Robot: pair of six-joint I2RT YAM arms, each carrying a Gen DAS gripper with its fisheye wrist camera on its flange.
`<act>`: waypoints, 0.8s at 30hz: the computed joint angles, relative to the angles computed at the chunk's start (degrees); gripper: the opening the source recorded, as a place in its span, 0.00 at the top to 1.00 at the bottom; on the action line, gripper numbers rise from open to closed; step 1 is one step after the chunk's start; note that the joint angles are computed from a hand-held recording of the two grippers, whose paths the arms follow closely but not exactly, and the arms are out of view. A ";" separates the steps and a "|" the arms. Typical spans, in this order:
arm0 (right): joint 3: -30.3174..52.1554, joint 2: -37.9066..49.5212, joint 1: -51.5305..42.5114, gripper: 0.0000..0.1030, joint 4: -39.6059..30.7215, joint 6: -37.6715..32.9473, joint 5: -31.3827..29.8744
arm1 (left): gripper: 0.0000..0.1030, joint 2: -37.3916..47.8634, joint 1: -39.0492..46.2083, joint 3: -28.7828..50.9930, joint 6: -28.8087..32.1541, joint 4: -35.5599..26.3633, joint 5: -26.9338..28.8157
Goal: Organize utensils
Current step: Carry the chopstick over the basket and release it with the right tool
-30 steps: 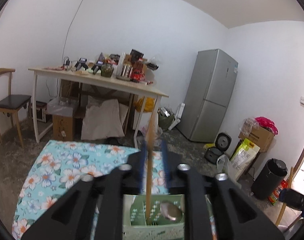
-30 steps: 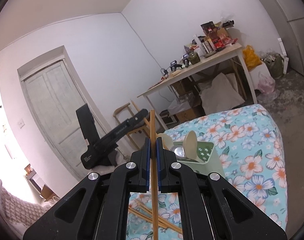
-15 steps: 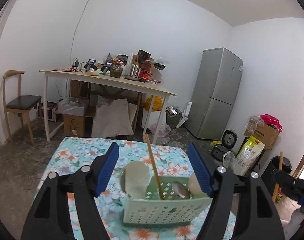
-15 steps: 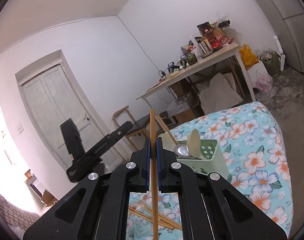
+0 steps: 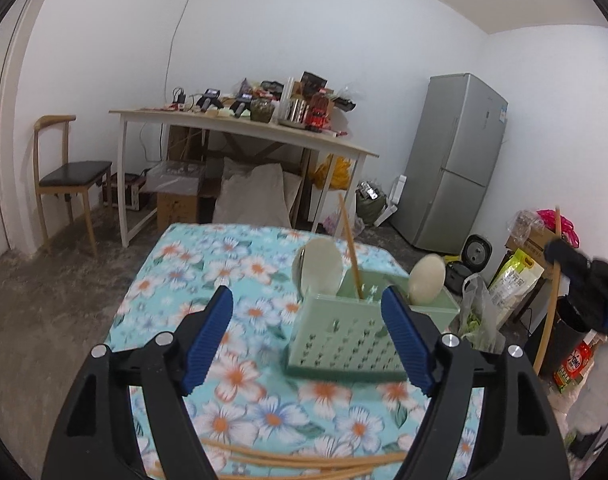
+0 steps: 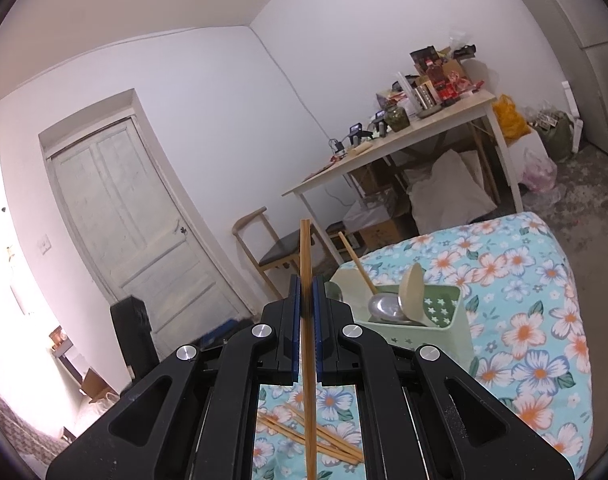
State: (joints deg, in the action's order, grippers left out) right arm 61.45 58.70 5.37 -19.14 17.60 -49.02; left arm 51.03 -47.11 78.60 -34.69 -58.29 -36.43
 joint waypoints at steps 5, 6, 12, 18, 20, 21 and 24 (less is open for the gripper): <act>1.87 1.40 2.28 0.96 -0.73 -1.42 2.24 | 0.27 -1.94 -3.54 -2.52 -4.11 -2.58 -2.38; 2.39 1.79 2.81 0.96 -0.80 -1.76 2.77 | 0.27 -2.43 -4.08 -3.10 -4.94 -2.96 -2.72; 6.87 4.22 4.42 0.96 -1.47 -5.11 4.48 | 0.27 -3.31 -4.47 -3.83 -7.25 -3.81 -3.34; 14.30 9.87 7.98 0.96 -1.23 -8.12 8.18 | 0.27 -4.81 -3.83 -4.96 -8.04 -2.60 -2.97; 17.30 12.73 9.53 0.96 -0.63 -7.86 9.34 | 0.27 -5.56 -2.00 -5.68 -7.21 -1.78 -1.29; 18.47 13.89 10.27 0.96 -0.21 -7.77 10.08 | 0.27 -5.91 -1.12 -5.97 -6.80 -1.47 -0.54; 21.87 17.29 13.35 0.96 1.29 -9.06 14.39 | 0.27 -7.19 1.08 -6.82 -5.80 -0.61 1.29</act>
